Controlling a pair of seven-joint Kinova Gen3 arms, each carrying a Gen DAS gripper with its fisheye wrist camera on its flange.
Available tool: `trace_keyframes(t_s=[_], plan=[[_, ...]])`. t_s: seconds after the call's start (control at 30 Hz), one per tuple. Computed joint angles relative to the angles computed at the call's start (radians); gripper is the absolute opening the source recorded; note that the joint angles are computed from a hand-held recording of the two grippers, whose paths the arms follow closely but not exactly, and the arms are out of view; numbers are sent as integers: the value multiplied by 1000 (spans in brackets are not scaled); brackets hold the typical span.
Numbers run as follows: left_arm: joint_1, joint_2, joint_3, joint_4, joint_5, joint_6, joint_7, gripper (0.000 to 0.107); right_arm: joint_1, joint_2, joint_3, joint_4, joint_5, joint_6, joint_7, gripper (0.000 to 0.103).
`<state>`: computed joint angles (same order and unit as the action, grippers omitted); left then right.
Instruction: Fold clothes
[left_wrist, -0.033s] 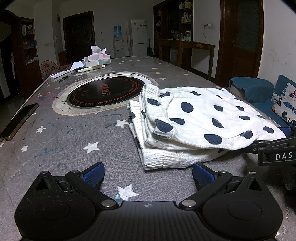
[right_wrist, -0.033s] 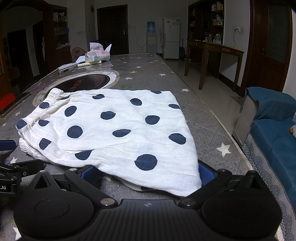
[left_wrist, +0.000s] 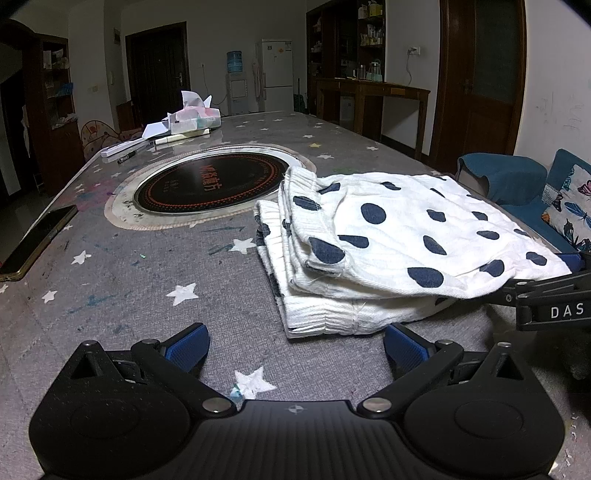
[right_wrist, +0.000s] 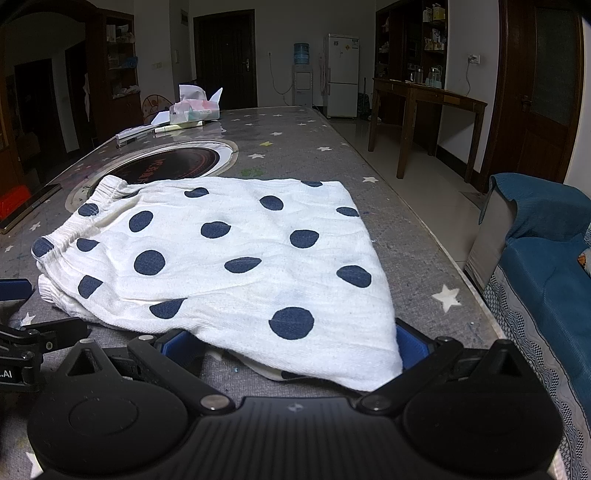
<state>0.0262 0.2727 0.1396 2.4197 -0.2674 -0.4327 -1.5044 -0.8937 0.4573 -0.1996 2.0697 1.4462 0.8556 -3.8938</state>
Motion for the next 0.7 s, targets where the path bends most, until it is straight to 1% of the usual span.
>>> trace_keyframes(t_s=[0.27, 0.33, 0.4, 0.57, 0.7], plan=[[12, -2, -8, 1, 15, 1, -15, 103, 2, 1, 0, -2, 1, -1, 0, 103], [23, -6, -15, -2, 37, 10, -22, 103, 2, 2, 0, -4, -1, -1, 2, 103], [57, -6, -34, 0, 86, 10, -45, 103, 2, 2, 1, -4, 0, -3, 1, 103], [44, -26, -20, 2, 88, 38, -35, 103, -3, 1, -3, 5, 4, 2, -14, 103], [59, -40, -32, 7, 117, 57, -48, 103, -8, -6, -7, 2, -9, 4, 1, 103]])
